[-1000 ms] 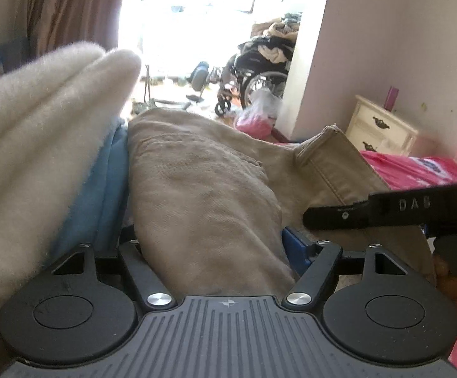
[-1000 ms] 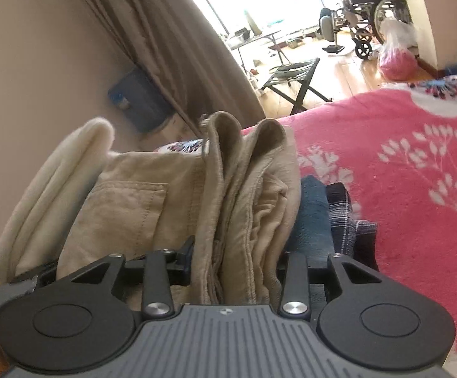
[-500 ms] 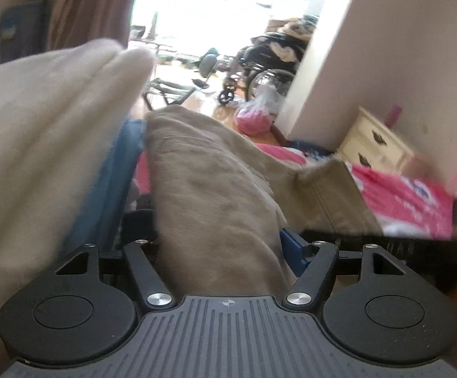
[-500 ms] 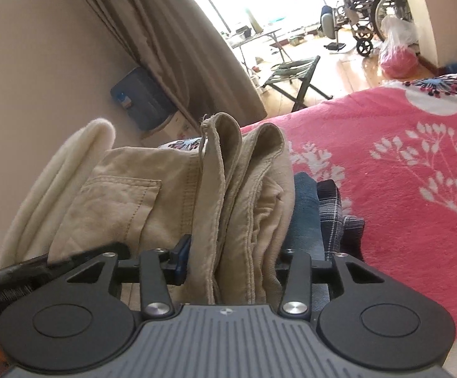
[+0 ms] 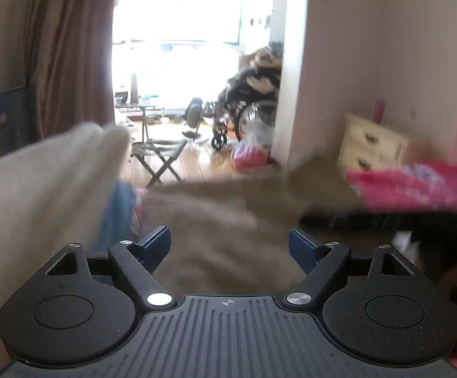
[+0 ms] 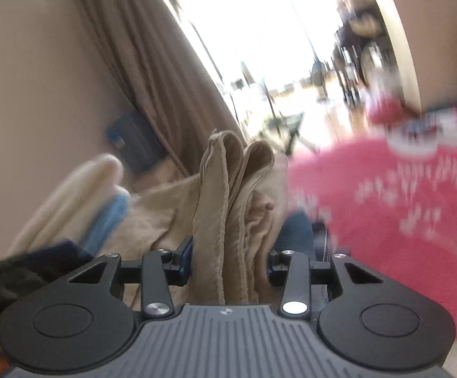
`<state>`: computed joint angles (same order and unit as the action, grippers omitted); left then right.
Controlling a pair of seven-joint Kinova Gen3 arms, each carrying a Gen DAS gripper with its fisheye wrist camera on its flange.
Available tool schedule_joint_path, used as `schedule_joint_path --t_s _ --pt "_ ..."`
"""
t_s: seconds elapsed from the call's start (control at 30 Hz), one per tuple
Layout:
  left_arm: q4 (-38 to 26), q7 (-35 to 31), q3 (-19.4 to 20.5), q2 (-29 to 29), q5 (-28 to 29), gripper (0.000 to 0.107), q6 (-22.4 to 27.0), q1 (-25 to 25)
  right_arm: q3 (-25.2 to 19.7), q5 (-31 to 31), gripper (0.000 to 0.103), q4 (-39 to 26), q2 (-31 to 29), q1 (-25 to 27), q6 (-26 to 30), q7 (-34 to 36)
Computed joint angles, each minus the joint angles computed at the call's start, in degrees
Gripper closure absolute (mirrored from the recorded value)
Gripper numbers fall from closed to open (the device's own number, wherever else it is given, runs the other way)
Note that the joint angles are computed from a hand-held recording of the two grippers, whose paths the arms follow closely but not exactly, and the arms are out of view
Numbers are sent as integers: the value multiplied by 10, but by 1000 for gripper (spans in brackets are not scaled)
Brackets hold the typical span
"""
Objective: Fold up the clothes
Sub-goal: 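Lift the folded beige trousers with both grippers onto the clothes stack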
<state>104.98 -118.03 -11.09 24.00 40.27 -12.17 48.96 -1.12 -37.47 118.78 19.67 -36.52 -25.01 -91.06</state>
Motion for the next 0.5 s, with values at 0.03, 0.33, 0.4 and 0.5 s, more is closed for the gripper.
schedule_joint_path --t_s 0.03,0.33,0.4,0.5 --pt "1 -5 -4 9 1 25 -7 6 21 -16 60 7 -3 -27 -11 23" --pt "7 -55 11 55 23 23 -73 12 -2 -84 41 -55 1 55 150 128" --pt "11 -55 36 53 15 23 -81 -10 -38 -37 40 -59 -8 108 168 92" --pt "15 -48 64 53 3 22 -92 -35 -45 -2 41 -24 -43 127 127 22"
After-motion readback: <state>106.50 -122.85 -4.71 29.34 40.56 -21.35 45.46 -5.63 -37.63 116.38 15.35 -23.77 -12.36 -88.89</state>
